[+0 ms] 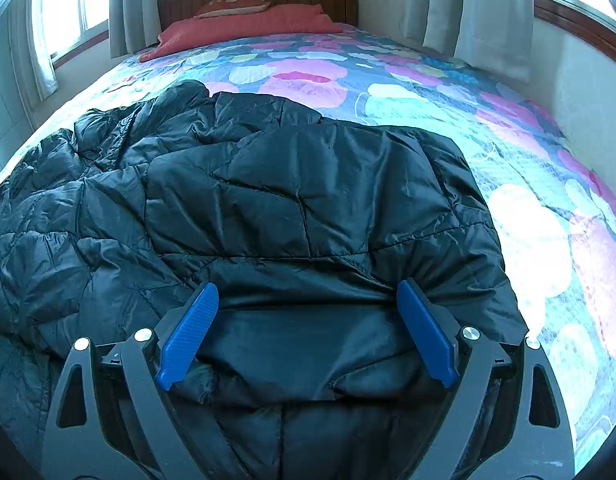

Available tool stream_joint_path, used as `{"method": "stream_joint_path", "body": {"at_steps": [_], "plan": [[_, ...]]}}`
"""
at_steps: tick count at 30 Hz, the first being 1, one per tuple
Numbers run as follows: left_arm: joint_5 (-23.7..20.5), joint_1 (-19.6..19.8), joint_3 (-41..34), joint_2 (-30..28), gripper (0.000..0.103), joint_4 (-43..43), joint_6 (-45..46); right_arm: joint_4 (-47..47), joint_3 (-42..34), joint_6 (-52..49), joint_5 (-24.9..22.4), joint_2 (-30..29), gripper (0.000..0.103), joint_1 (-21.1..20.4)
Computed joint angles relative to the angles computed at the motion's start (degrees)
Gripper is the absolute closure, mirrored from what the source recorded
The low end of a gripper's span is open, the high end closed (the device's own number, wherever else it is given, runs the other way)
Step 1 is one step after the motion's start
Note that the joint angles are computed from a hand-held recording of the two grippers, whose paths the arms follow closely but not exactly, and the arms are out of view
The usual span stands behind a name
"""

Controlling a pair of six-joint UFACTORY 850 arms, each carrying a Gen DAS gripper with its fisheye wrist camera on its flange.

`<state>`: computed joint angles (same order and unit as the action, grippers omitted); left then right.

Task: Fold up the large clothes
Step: 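Grasp the other jacket sleeve with the left tool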

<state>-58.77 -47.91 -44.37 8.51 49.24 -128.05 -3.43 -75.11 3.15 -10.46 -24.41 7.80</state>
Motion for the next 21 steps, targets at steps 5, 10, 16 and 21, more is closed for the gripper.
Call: {"method": "stream_joint_path", "body": {"at_steps": [5,10,16,21], "plan": [[1.31,0.91,7.44,8.01,0.005,2.58,-12.11,0.06,0.08,-0.10,0.05,0.12,0.013,-0.01],[3.31,3.85,14.69,14.90,0.005,5.06,-23.15,-0.09,0.11,-0.01,0.13,0.10,0.013,-0.03],[5.84,11.11,19.80,19.56,0.005,13.45,-31.56,-1.74,0.06,1.38,0.00,0.22,0.013,0.01],[5.96,15.29,21.61,20.84,0.007,17.57,-34.20,-3.85,0.10,3.21,0.08,0.32,0.013,0.04]]}}
